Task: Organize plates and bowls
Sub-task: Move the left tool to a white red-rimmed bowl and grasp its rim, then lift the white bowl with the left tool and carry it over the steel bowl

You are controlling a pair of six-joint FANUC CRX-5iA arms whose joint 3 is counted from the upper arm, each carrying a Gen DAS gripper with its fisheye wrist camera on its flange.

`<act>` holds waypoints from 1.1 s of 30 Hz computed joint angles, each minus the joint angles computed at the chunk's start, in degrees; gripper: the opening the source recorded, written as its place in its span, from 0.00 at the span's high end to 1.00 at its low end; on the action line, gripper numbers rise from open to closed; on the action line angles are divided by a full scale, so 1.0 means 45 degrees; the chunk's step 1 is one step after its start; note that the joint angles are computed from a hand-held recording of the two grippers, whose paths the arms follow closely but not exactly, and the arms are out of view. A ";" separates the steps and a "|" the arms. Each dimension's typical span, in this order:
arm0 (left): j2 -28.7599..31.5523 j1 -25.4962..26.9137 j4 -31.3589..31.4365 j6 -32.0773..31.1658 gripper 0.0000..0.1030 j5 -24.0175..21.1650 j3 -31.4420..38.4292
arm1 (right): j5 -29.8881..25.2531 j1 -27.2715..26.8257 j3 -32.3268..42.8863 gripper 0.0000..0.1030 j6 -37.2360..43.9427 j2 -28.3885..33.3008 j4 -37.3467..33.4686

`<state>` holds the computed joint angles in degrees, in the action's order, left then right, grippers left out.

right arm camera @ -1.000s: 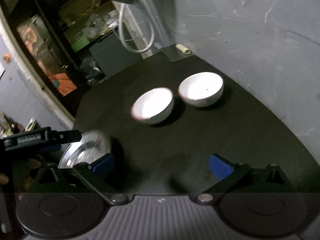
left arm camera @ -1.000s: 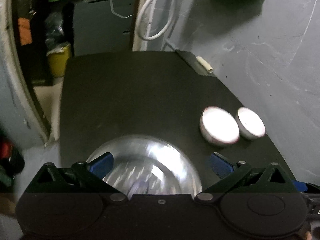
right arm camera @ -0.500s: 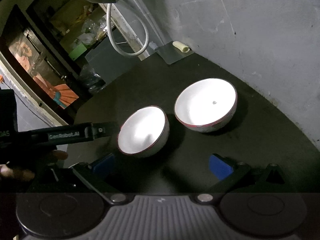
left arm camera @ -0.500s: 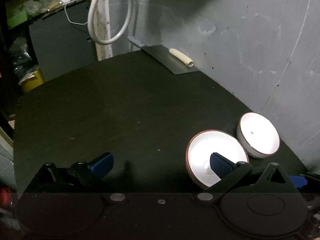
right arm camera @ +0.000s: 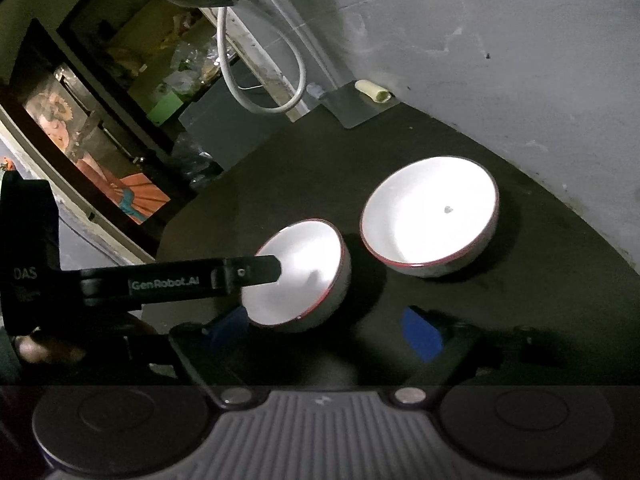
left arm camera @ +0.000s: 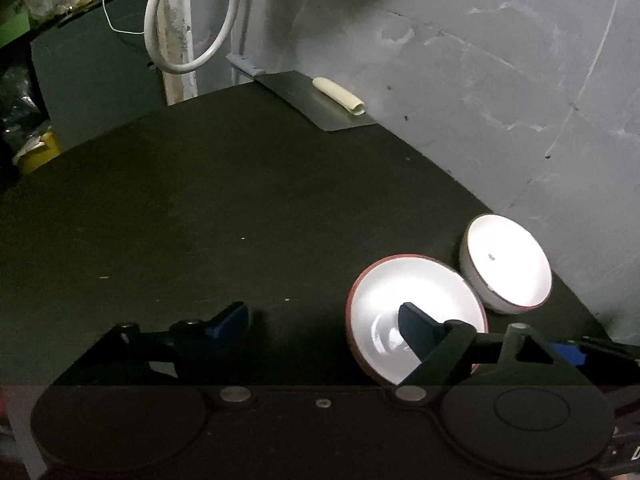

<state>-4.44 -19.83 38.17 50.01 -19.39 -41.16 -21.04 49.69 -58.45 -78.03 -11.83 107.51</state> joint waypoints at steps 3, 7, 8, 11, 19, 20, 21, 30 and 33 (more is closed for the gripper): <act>0.0101 0.0018 0.0216 -0.0146 0.33 -0.0127 0.0027 | 0.0186 -0.0297 0.0048 0.20 -0.0368 0.0043 0.0639; 0.0223 0.0085 0.0561 -0.0286 0.54 -0.0534 0.0070 | 0.0508 -0.0803 0.0079 0.28 -0.1058 0.0062 0.1617; 0.0249 0.0086 0.0590 -0.0280 0.58 -0.0572 0.0077 | 0.0602 -0.0930 0.0094 0.30 -0.1218 0.0071 0.1844; 0.0306 0.0063 0.0920 -0.0516 0.67 -0.0644 0.0008 | 0.0774 -0.1162 0.0149 0.40 -0.1459 0.0123 0.2244; 0.0324 -0.0124 0.2381 -0.1639 0.87 -0.0702 -0.0354 | 0.1583 -0.2165 0.0383 0.68 -0.3284 0.0214 0.4586; 0.0300 -0.0113 0.2203 -0.1489 0.87 -0.0703 -0.0332 | 0.1461 -0.1973 0.0377 0.68 -0.2909 0.0248 0.4122; 0.0247 -0.0100 0.2024 -0.1360 0.87 -0.0713 -0.0328 | 0.1342 -0.1744 0.0364 0.70 -0.2410 0.0278 0.3506; -0.1341 0.0021 0.2572 -0.1900 0.87 -0.0988 -0.1384 | -0.0493 0.0966 -0.0079 0.72 0.0262 -0.0371 -0.0655; -0.2333 0.0212 0.2981 -0.2198 0.87 -0.1311 -0.1998 | -0.1585 0.2518 -0.0126 0.72 0.1310 -0.0714 -0.2438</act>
<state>-14.94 -18.88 51.58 40.12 -25.29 -50.15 -28.17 61.02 -59.02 -72.13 -15.04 96.53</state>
